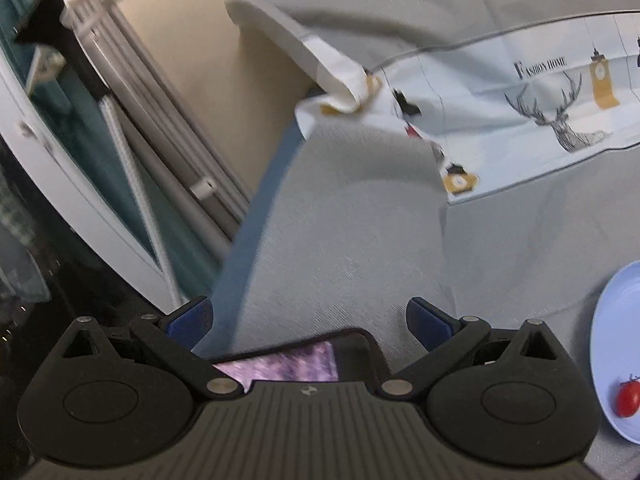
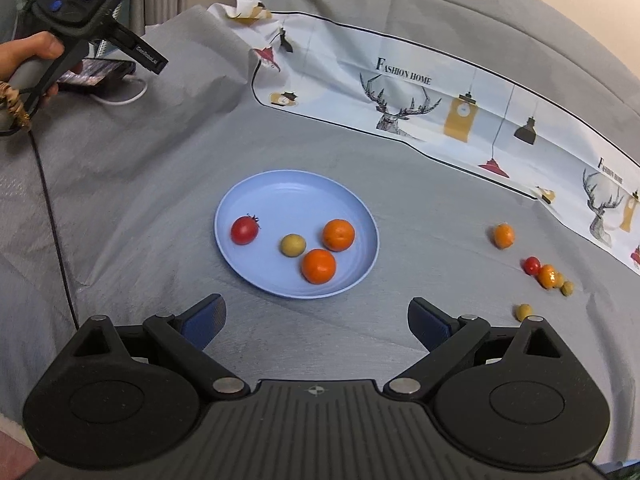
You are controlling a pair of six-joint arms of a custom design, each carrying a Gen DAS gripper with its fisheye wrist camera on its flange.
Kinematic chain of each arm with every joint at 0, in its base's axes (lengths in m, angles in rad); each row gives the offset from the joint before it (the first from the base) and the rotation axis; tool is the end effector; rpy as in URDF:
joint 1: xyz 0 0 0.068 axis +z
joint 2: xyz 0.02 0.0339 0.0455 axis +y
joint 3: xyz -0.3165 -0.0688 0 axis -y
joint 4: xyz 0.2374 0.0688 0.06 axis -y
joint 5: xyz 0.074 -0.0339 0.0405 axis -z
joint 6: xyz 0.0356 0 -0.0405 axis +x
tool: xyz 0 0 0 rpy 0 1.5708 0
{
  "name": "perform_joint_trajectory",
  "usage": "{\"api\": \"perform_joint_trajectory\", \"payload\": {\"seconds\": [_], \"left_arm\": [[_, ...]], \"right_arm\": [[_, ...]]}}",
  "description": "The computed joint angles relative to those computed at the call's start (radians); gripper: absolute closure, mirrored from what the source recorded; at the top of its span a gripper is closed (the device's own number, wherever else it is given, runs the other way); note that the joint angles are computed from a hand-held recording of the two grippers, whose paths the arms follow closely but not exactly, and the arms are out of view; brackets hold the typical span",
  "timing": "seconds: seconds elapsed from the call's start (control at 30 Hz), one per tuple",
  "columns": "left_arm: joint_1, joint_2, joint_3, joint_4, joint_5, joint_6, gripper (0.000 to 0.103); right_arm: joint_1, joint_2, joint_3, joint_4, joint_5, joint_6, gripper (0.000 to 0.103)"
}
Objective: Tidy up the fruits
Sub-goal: 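Move both tools back toward the remaining fruit cluster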
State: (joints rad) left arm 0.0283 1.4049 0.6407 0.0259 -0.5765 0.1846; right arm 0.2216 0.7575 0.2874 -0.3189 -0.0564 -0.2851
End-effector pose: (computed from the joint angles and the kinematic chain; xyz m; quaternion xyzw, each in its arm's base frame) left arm 0.2568 0.0267 0.2348 -0.0461 0.8832 0.2997 0.3578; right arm 0.1030 0.0253 0.1992 -0.2420 0.8920 0.0140 0.3815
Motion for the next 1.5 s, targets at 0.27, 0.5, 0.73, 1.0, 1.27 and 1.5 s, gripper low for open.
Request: {"api": "perform_joint_trajectory", "payload": {"seconds": [0.27,0.5,0.73,1.0,1.27,1.5], "left_arm": [[-0.12,-0.096,0.041,-0.099,-0.015,-0.076,0.0],[-0.366,-0.17,0.181,-0.388,-0.127,-0.276,0.0],[-0.625,-0.082,0.356,-0.628,-0.147,-0.542,0.0],[-0.773,0.19,0.554,-0.703,-0.063,-0.707,0.0],[-0.784,0.567,0.856,-0.671,0.065,-0.684,0.0],[-0.762,0.998,1.351,-0.778,0.19,-0.662,0.0]], "right_arm": [[-0.06,-0.016,0.023,-0.01,-0.033,-0.028,0.005],[-0.451,-0.073,0.069,-0.097,-0.326,-0.196,0.005],[-1.063,0.053,0.126,-0.184,-0.736,-0.528,0.003],[-1.296,0.366,0.15,0.065,-0.817,-0.487,0.003],[-1.204,0.75,0.207,0.555,-0.675,-0.247,0.002],[-1.079,1.191,0.465,0.793,-0.463,-0.129,0.002]]}}
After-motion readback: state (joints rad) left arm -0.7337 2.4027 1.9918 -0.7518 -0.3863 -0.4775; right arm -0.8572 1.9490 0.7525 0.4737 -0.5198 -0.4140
